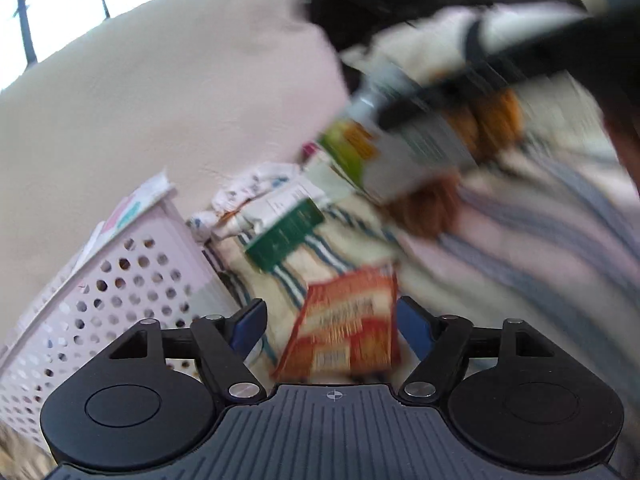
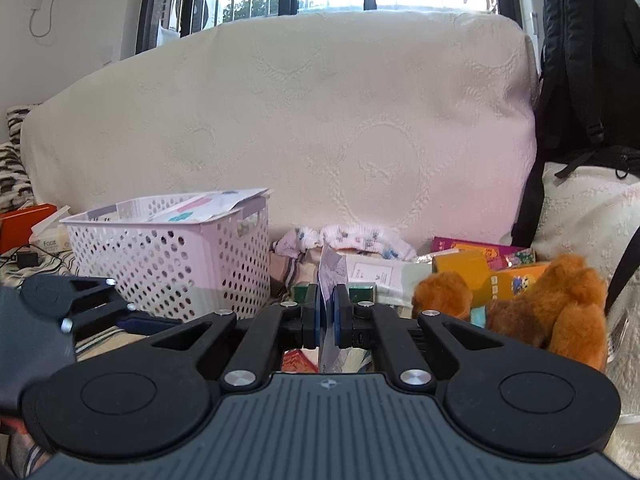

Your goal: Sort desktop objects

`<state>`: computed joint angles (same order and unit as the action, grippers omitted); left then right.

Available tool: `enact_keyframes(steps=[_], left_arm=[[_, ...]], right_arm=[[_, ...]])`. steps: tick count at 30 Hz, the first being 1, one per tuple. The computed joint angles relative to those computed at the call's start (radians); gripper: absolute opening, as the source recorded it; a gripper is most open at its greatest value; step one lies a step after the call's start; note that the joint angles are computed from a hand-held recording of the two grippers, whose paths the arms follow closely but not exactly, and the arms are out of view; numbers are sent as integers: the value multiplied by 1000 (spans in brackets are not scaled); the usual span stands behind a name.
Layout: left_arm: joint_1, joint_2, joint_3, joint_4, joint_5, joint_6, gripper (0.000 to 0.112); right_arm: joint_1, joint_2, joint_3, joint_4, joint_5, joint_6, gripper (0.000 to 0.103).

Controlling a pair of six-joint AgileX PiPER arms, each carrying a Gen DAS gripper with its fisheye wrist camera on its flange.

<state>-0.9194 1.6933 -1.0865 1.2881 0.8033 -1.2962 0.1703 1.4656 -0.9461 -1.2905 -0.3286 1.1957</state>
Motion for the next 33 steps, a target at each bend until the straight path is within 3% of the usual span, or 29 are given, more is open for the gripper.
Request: enact_keyframes(steps=[3, 7, 11, 15, 16, 18, 19, 25, 27, 29, 33], left_arm=[[-8, -18, 45, -38, -27, 68, 80], [9, 75, -46, -111, 10, 176, 80], [18, 189, -142, -44, 61, 205, 79], [86, 219, -190, -36, 37, 265, 83], [107, 220, -192, -47, 17, 271, 78], [163, 216, -184, -108, -89, 282, 30], [178, 214, -167, -103, -136, 247, 25], [155, 195, -95, 107, -142, -34, 7], [136, 165, -54, 210, -106, -156, 0], [126, 125, -17, 275, -98, -246, 0], [95, 80, -14, 282, -65, -244, 0]], right_arm=[[6, 10, 4, 30, -2, -33, 7], [12, 40, -13, 65, -2, -53, 7], [8, 56, -19, 82, -6, -62, 7], [1, 75, -25, 102, -14, -79, 7], [-1, 82, -27, 115, -16, -90, 7], [-5, 97, -37, 115, -18, -86, 7], [-5, 104, -40, 126, -18, -98, 7], [1, 122, -49, 136, -10, -106, 7], [7, 114, -45, 163, -7, -131, 7], [8, 104, -44, 170, -7, -134, 7], [16, 73, -40, 177, 7, -145, 7]])
